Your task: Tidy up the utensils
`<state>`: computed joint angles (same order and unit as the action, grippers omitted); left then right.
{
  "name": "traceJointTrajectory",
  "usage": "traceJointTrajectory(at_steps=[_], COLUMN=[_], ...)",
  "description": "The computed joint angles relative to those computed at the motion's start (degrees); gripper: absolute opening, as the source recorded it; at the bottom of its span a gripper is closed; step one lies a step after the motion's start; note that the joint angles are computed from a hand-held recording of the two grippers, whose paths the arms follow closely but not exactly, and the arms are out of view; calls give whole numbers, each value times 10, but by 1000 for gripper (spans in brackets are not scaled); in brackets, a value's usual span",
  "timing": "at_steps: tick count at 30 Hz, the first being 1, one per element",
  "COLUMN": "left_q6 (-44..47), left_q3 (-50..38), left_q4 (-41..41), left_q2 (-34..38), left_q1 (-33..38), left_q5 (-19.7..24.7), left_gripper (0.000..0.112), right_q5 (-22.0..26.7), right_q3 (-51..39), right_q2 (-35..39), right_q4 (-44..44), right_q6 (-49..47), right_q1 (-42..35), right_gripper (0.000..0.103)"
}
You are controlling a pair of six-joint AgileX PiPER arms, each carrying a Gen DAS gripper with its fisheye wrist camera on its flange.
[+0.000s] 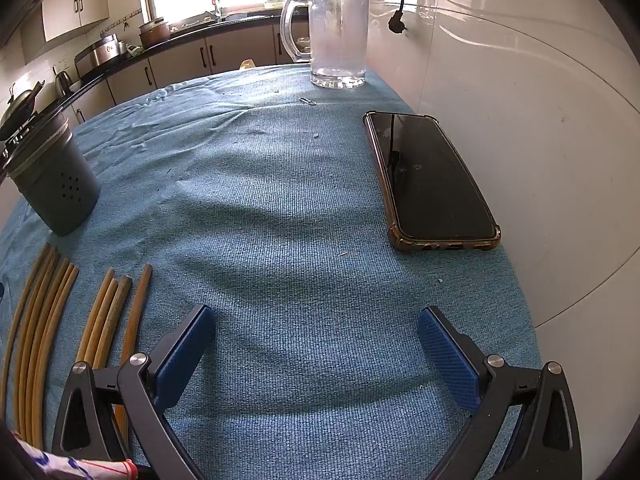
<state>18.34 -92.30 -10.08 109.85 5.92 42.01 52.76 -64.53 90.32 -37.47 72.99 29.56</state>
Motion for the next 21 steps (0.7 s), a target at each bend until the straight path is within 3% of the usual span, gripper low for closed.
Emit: traceJointTrajectory(at_steps=[8,16,21], left_q6=[14,-4,-3], left_q3=[2,-18,-8], left_q4=[-13,4,4], left_q2=[-1,10,4], left_q1=[8,0,-1], left_q5=[3,13,7], left_gripper=[103,103,103], right_q5=[7,45,53], right_q3=[-10,9,14], right_q2=[1,-4,-14], right_q4=[27,-1,-2], right_q6=[-25,63,68], right_q1=[-6,60,67], right_gripper=[103,103,103])
